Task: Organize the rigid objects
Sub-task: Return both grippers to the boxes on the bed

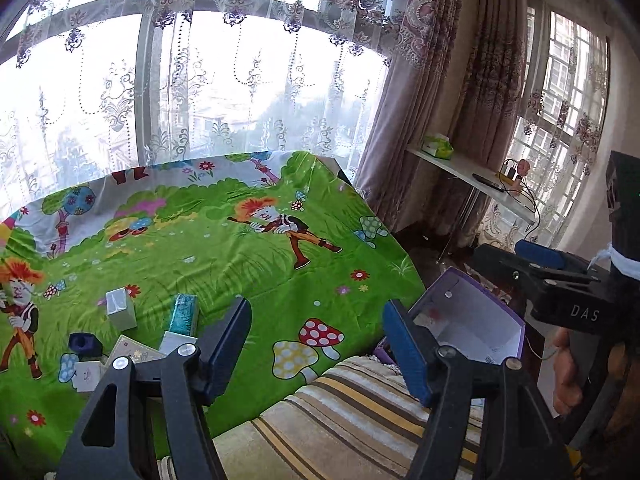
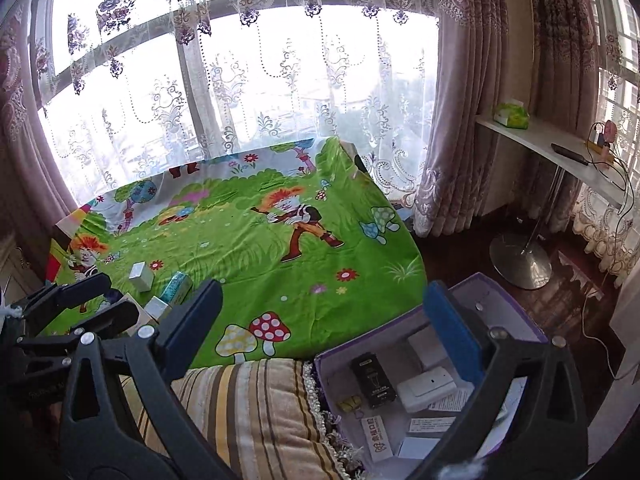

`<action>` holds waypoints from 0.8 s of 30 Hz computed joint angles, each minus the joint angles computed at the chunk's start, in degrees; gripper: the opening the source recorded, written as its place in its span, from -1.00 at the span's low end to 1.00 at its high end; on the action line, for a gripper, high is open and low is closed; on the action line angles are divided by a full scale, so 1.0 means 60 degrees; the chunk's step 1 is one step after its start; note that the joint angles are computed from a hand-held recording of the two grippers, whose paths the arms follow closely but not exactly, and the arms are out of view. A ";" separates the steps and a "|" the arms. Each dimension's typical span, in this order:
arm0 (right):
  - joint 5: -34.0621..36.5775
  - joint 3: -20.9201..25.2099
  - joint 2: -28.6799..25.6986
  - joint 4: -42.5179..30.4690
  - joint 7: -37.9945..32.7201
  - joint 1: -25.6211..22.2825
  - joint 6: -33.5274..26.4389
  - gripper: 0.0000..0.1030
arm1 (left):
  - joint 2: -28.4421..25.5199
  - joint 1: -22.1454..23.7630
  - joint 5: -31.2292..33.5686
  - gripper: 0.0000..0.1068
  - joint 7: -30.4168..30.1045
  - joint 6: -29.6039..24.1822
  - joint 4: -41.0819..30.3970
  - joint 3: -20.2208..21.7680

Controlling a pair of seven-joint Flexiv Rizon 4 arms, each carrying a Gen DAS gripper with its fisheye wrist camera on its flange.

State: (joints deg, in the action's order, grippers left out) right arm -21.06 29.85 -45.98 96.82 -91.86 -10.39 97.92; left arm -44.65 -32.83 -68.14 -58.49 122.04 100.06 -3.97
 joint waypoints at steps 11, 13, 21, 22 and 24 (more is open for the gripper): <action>0.0072 0.1183 -0.0302 0.0072 -0.1094 0.0026 -0.1268 0.97 | 0.1019 0.0944 -0.0961 0.29 -0.2157 0.0443 0.2559 -0.0016; 0.0213 0.1404 -0.0372 0.0013 -0.1389 0.0038 -0.1624 0.97 | 0.1156 0.1216 -0.1249 0.29 -0.2307 0.0311 0.2816 -0.0139; 0.0889 0.1041 -0.0325 -0.0254 -0.1929 0.0954 -0.2515 0.97 | 0.1208 0.2074 -0.2610 0.29 -0.1614 -0.0632 0.2996 -0.0559; 0.0910 0.0887 -0.0300 -0.0246 -0.2042 0.1131 -0.2487 0.97 | 0.1149 0.2154 -0.2736 0.29 -0.1554 -0.0624 0.2984 -0.0626; 0.0957 0.0759 -0.0326 -0.0315 -0.2351 0.1366 -0.2649 0.97 | 0.1073 0.2359 -0.2870 0.27 -0.1471 -0.0662 0.3004 -0.0817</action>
